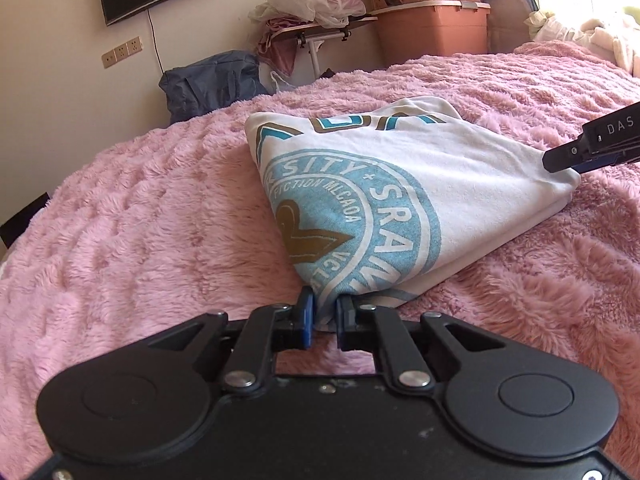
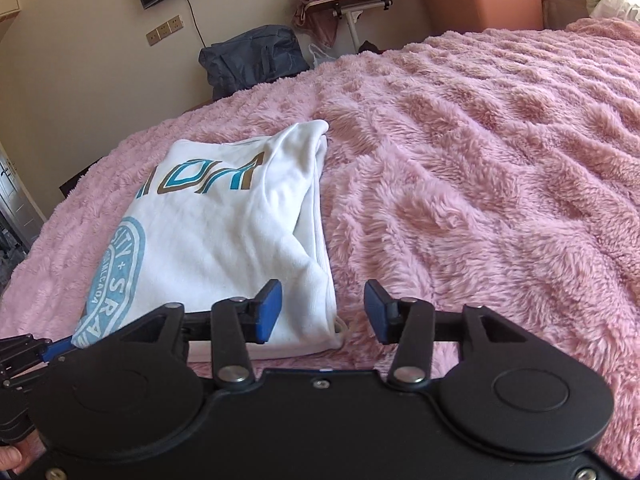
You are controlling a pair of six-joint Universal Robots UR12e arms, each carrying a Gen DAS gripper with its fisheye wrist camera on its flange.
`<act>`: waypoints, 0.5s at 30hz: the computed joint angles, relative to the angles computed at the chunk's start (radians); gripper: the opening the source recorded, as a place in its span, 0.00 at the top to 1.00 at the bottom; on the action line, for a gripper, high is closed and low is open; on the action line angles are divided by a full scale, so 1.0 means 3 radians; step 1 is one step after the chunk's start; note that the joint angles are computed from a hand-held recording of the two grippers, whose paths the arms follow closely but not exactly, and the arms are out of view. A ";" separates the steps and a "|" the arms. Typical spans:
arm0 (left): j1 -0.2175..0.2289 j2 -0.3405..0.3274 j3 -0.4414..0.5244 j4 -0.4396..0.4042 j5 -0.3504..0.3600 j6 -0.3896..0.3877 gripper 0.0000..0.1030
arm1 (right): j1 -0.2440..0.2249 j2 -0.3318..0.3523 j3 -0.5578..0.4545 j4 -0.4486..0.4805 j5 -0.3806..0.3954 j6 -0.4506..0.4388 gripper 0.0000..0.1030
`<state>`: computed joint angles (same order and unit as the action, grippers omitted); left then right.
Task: Fold small clothes
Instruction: 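Grasp the corner of the folded bundle with the left gripper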
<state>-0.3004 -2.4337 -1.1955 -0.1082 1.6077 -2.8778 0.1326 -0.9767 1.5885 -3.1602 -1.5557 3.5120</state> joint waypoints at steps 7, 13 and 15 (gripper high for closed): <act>-0.0037 -0.0021 0.0025 0.0073 0.0305 -0.0037 0.90 | -0.0004 0.0002 0.0014 0.0022 0.0175 -0.0186 0.90; -0.0023 -0.0023 0.0086 -0.0361 0.0312 -0.0260 0.87 | -0.0015 -0.0021 0.0030 0.0005 0.0174 -0.0245 0.95; -0.0020 -0.0009 0.0076 -0.0381 0.0320 -0.0293 0.83 | -0.0006 -0.0004 0.0009 0.0138 0.0151 -0.0270 0.95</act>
